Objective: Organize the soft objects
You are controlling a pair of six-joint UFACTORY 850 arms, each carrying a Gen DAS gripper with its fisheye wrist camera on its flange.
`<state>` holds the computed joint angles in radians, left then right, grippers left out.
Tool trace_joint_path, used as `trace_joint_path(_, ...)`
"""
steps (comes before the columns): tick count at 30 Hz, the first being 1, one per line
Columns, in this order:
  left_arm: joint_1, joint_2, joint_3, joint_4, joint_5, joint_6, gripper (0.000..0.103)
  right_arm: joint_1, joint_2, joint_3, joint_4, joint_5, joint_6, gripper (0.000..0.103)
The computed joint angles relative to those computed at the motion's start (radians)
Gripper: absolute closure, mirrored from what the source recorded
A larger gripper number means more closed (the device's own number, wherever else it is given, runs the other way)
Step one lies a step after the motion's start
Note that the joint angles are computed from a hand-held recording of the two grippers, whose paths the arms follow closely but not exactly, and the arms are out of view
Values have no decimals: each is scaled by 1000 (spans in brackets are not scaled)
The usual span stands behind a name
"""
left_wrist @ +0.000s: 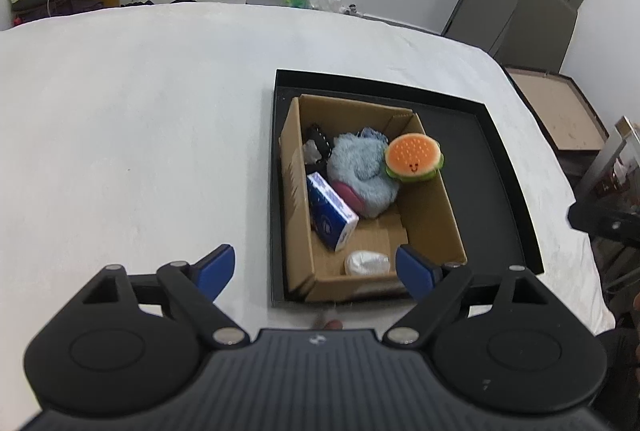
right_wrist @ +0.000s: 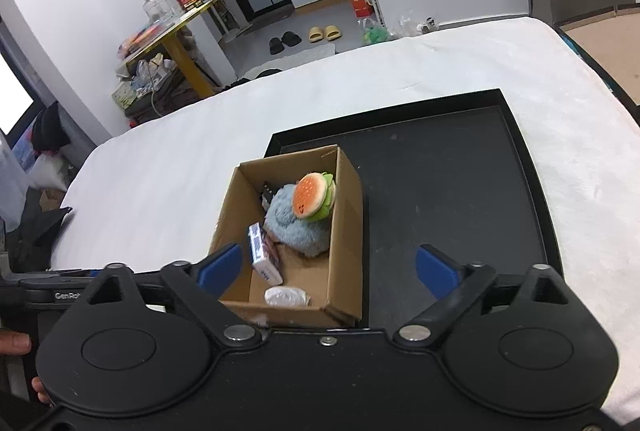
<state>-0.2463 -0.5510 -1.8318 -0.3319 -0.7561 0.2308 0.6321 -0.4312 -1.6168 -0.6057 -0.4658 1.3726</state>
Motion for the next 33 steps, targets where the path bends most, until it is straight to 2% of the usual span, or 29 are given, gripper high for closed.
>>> trace_joint_path(3,0,25,22,1,-6,6,15,10,20,11,-2,-7,-5,0)
trace_joint_path(15,-15,108,82,-26,-21,56,8,31,81,40,60,-36,-100,0)
trace_joint_path(33,-52,211,136,-43,2,86,3,59,161,79,11,-56,-82,0)
